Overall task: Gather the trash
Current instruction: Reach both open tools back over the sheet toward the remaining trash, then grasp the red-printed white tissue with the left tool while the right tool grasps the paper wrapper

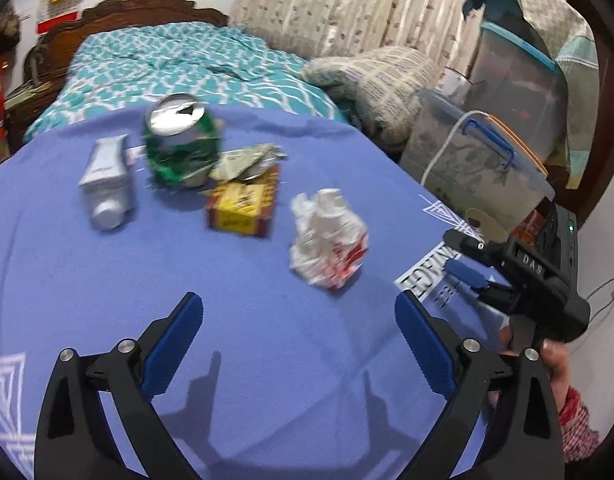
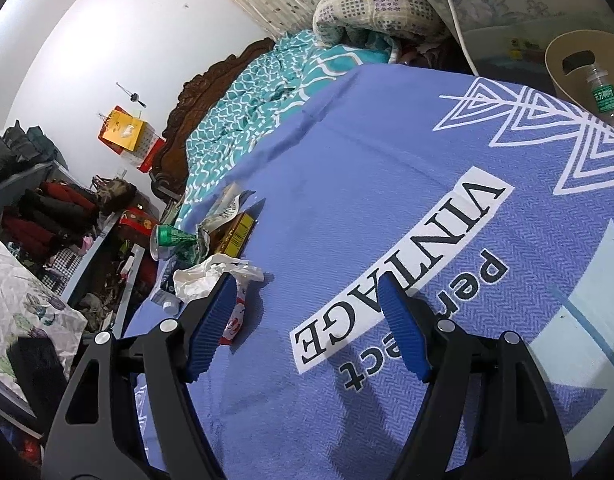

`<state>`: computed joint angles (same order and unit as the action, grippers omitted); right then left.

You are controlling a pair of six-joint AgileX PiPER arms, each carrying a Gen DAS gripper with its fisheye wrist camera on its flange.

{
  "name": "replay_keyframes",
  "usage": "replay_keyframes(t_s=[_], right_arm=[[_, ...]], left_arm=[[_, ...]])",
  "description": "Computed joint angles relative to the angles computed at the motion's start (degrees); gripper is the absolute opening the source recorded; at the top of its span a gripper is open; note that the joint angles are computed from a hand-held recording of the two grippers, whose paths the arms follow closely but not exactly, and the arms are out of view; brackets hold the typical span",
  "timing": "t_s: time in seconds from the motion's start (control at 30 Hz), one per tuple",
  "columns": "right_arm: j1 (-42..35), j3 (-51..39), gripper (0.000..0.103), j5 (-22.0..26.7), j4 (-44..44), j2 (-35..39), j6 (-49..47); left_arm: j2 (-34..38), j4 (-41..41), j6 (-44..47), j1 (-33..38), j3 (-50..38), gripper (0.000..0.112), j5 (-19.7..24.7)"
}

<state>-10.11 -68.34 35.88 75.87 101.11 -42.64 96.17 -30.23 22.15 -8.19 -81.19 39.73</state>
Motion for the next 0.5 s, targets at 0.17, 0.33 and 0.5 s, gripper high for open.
replay_keyframes(t_s=[0.17, 0.33, 0.5], right_arm=[[-0.5, 0.0, 0.074, 1.1, 1.3, 0.3, -1.4], [0.0, -2.8, 0.073, 2.2, -4.2, 1.7, 4.0], [5.1, -11.9, 0.069, 4.0, -15.3, 3.7, 6.1]], left_arm=[[10.1, 5.0, -6.6, -4.0, -13.0, 0.094, 4.1], [20.7, 9.2, -10.3, -7.3, -26.6, 0.058, 8.9], [14.7, -0.4, 0.1, -3.1, -17.3, 0.032, 7.5]])
